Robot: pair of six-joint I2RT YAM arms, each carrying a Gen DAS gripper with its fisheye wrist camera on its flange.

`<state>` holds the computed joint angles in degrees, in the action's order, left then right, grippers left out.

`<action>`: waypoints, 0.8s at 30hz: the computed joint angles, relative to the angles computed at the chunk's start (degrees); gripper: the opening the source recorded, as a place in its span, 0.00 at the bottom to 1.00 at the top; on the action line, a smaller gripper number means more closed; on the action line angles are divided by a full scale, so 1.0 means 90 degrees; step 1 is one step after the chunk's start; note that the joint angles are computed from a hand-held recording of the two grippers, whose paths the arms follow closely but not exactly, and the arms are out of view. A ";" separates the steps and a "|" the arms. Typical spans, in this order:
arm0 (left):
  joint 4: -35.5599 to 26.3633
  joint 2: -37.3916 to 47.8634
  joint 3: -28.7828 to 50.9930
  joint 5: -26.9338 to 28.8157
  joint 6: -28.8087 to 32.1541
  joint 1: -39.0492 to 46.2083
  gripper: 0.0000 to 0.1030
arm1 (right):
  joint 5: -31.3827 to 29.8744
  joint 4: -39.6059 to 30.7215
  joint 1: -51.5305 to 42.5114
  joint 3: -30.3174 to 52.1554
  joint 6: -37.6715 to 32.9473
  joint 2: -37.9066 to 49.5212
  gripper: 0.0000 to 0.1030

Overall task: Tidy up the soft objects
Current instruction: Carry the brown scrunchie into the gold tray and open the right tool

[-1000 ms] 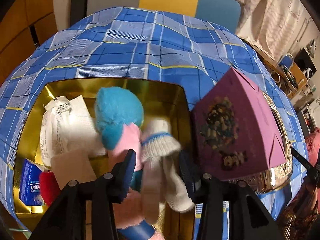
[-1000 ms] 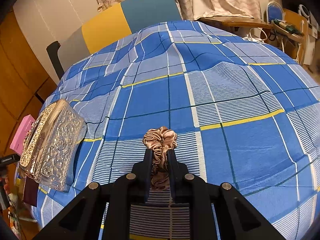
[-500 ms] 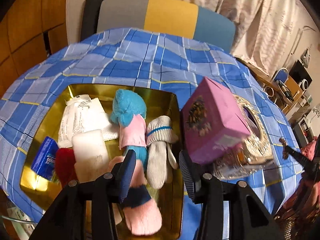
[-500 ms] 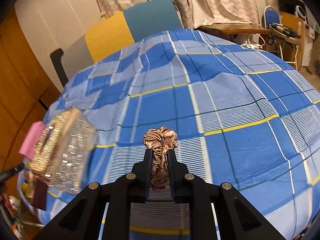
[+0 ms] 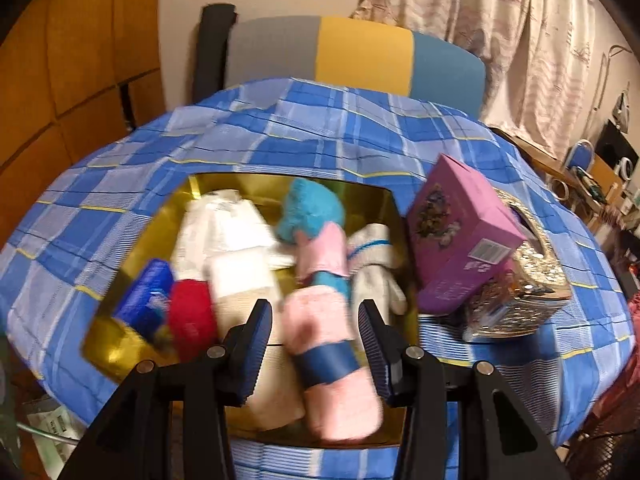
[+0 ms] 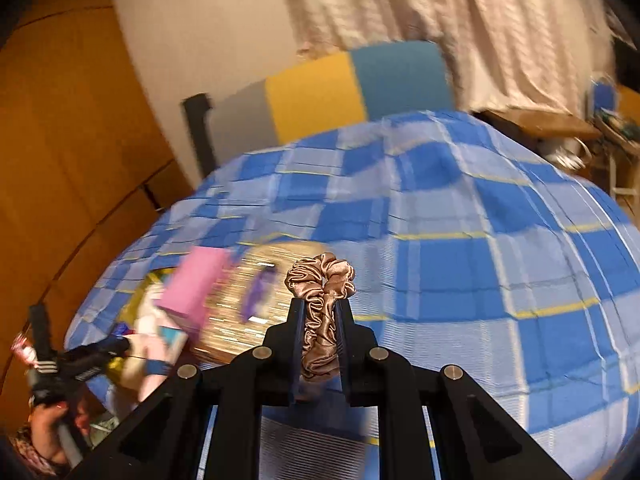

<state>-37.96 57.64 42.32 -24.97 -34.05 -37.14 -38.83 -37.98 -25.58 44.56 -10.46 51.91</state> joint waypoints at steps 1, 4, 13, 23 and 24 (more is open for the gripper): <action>-0.0133 -0.0107 -0.0032 -0.0088 -0.0025 0.0027 0.44 | 0.0229 0.0065 0.0504 0.0033 0.0303 -0.0144 0.15; -0.0466 -0.0463 -0.0178 -0.0197 -0.0042 0.0145 0.44 | 0.1036 0.0414 0.2127 0.0119 0.1234 -0.0341 0.15; -0.1289 -0.1229 -0.0404 -0.0587 -0.0359 0.0394 0.44 | 0.2949 0.1585 0.5714 0.0731 0.2815 0.1063 0.15; -0.1736 -0.1283 -0.0376 -0.0781 -0.0778 0.0434 0.44 | 0.3468 0.2135 0.6960 0.1683 0.3079 0.3106 0.15; -0.1766 -0.1303 -0.0383 -0.0791 -0.0795 0.0437 0.44 | 0.3457 0.2181 0.7003 0.1769 0.3072 0.3280 0.15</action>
